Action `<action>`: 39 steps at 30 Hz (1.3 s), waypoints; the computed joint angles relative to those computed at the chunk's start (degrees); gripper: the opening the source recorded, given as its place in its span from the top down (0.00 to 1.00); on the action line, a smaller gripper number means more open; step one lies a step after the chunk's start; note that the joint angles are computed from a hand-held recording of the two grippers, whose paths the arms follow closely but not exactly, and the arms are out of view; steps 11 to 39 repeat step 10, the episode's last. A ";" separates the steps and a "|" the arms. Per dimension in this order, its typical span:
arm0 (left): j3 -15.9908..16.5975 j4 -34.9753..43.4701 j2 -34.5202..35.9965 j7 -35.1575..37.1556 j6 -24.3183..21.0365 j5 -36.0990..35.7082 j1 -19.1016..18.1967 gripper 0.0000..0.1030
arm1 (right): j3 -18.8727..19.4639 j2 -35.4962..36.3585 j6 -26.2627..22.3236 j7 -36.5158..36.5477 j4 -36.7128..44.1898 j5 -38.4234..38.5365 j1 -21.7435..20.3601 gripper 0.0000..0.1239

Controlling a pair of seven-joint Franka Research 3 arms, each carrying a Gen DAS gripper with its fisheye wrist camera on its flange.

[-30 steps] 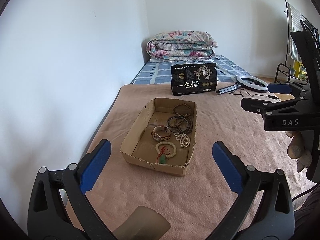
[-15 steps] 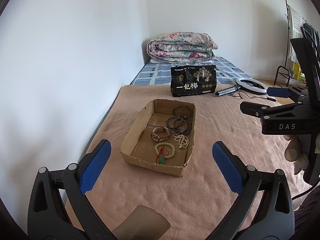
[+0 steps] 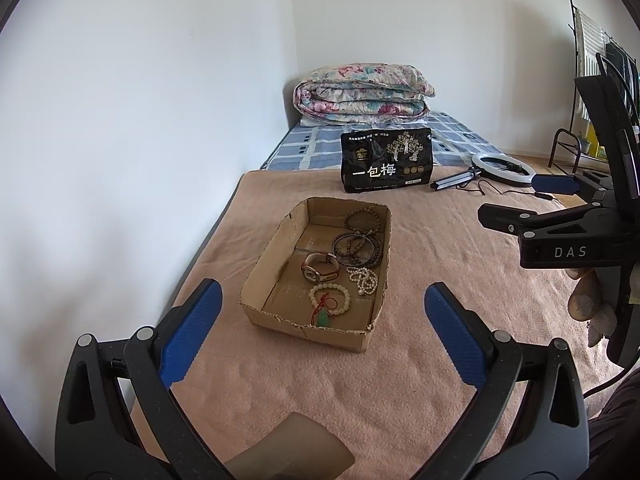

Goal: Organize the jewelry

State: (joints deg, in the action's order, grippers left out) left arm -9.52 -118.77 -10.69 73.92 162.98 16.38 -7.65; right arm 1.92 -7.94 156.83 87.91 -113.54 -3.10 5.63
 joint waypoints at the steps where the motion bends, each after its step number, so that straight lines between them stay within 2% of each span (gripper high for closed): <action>1: 0.00 0.00 0.00 0.00 0.00 0.00 0.00 0.00 | -0.04 -0.01 -0.06 -0.14 -0.02 0.06 0.03 0.17; 10: -0.66 0.00 0.16 -1.62 0.42 2.37 0.75 0.00 | -0.23 0.29 -0.20 -0.45 0.25 0.32 0.04 0.17; 39: -0.66 0.00 0.16 -1.62 0.42 2.37 0.75 0.00 | -0.23 0.29 -0.20 -0.45 0.25 0.32 0.04 0.17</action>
